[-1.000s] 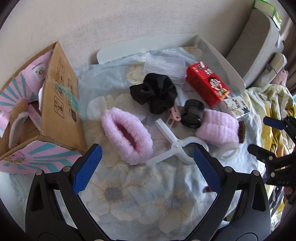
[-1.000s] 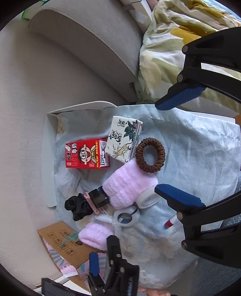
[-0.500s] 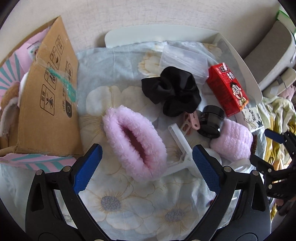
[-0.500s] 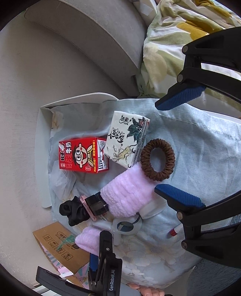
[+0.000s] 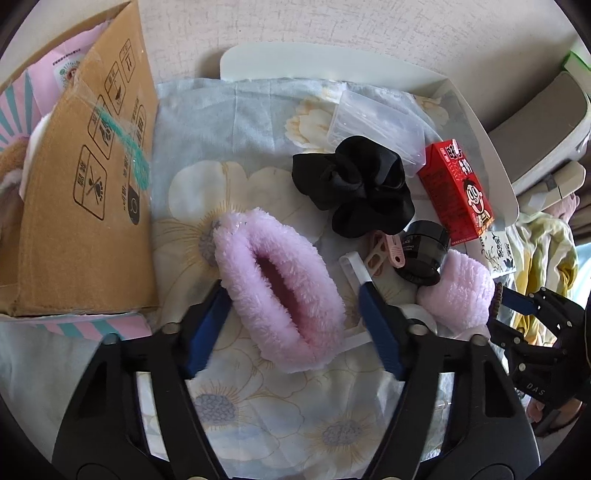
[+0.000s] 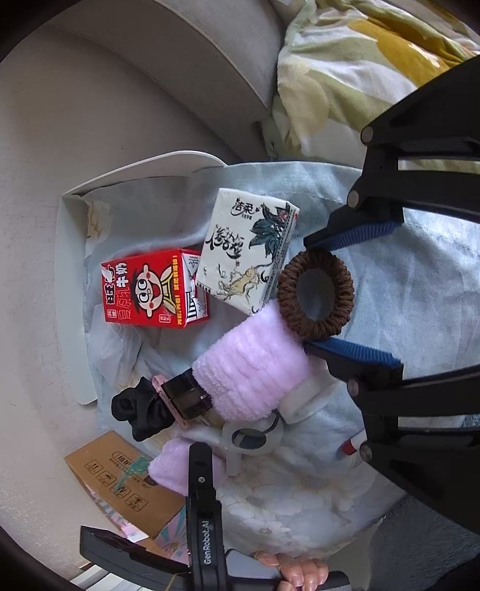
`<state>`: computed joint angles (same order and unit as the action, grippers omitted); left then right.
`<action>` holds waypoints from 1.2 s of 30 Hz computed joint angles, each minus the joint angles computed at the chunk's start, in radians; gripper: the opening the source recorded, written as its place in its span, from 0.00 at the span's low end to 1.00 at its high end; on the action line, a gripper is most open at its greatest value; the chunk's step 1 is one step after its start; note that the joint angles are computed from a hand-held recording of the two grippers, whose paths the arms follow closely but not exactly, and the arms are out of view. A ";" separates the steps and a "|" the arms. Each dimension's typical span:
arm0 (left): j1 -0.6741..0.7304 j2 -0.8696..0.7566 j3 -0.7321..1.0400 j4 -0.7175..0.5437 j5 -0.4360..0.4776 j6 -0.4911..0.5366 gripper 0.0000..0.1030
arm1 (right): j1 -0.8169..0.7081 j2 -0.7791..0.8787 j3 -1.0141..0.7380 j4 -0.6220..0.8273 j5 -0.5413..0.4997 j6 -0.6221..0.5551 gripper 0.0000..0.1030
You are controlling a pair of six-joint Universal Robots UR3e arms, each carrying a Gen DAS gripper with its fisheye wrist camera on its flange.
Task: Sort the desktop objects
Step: 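Grasp the pink fuzzy slipper with the left tool while the right tool grasps the brown hair tie, then carry the slipper and hair tie over the cardboard box with both tools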
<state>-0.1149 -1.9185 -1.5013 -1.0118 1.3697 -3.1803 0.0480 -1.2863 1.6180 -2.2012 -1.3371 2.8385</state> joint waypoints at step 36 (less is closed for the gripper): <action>0.007 0.347 -0.189 0.062 0.016 0.112 0.24 | 0.020 -0.284 0.183 -0.101 0.009 0.160 0.14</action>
<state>-0.1075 -1.5717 -1.6906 -0.9503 1.3858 -3.0682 0.0683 -1.5707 1.8009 -2.3021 -1.3283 2.9984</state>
